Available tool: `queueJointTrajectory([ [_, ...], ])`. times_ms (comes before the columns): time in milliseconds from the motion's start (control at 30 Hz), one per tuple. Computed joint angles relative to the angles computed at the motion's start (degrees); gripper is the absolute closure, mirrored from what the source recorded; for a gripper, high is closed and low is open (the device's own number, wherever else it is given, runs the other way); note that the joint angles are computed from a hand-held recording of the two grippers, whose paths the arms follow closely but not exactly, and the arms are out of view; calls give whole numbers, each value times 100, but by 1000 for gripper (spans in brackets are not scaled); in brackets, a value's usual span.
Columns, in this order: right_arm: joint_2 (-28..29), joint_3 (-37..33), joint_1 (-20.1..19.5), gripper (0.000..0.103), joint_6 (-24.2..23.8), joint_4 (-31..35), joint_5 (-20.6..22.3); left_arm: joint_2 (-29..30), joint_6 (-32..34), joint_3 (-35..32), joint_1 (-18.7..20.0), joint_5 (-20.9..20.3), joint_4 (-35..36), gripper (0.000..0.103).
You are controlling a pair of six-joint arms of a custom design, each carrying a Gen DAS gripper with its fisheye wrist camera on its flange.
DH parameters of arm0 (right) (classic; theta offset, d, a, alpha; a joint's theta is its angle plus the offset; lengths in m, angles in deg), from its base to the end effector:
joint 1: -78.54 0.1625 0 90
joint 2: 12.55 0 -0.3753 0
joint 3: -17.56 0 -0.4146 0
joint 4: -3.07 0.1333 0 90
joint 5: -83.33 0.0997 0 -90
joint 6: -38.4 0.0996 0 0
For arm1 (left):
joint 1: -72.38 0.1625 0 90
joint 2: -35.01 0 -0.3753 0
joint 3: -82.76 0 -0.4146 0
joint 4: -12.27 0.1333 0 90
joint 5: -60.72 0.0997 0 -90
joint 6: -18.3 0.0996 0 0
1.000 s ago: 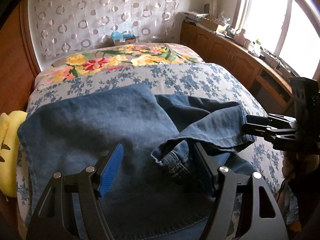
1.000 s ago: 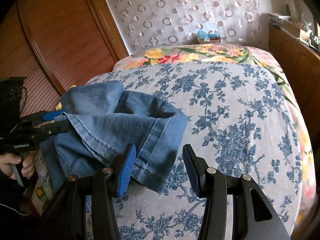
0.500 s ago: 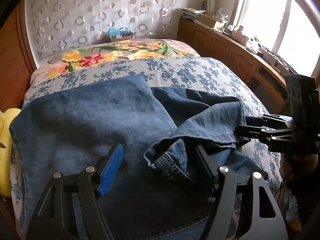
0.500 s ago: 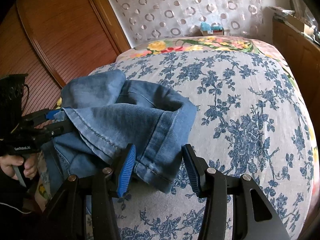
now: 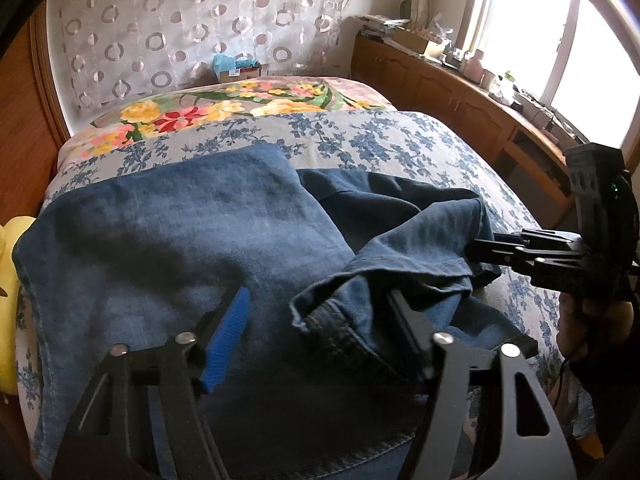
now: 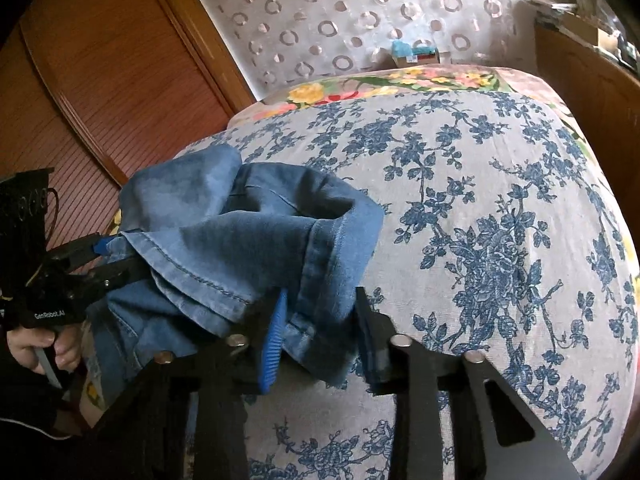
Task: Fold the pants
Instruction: 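Grasp the hem with the right gripper while the left gripper grasps the jeans, lift to fold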
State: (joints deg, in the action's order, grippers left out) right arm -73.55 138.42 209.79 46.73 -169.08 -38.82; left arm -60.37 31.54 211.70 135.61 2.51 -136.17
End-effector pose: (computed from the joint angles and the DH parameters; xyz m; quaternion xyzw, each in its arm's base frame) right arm 0.3995 -0.3338 0.0920 0.2158 -0.9193 0.2825 0.1688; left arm -0.0307 -0.4733 0.2721 0.2659 0.9027 -0.2372 0.2412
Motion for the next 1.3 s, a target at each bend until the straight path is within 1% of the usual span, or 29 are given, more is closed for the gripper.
queueJointTrajectory([
  [33,11,-5,13,79,-2,-17,-19,-21,-3,7,-3,-31,14,41],
  [67,17,-2,23,82,-29,-43,-24,-45,16,24,-8,-72,5,46],
  [100,31,-14,42,83,-42,-53,-37,-69,45,41,-16,-106,12,55],
  [133,35,-12,53,85,-66,-82,-49,-93,70,60,-30,-132,26,60],
  [200,39,-19,81,88,-79,-113,-52,-143,95,99,-72,-144,24,73],
  [300,32,-40,143,92,-149,-178,-92,-262,136,164,-148,-194,17,81],
  [367,17,-63,191,96,-266,-230,-98,-367,169,223,-254,-132,43,82],
  [500,-4,-225,340,97,-546,-240,-144,-719,159,338,-461,-180,55,83],
  [633,18,-472,506,97,-908,-294,-199,-1177,173,468,-721,-130,59,83],
  [733,66,-699,618,97,-1201,-381,-137,-1517,169,528,-891,-43,66,83],
  [867,212,-1099,735,97,-1552,-354,65,-2017,161,609,-1047,170,99,83],
  [1033,641,-1736,787,98,-1820,-99,459,-2502,152,696,-1034,437,171,83],
  [1167,1072,-2238,735,98,-1945,182,799,-2830,141,767,-824,568,262,83],
  [1300,1529,-2751,640,98,-2029,534,1078,-3007,53,850,-630,639,373,83],
])
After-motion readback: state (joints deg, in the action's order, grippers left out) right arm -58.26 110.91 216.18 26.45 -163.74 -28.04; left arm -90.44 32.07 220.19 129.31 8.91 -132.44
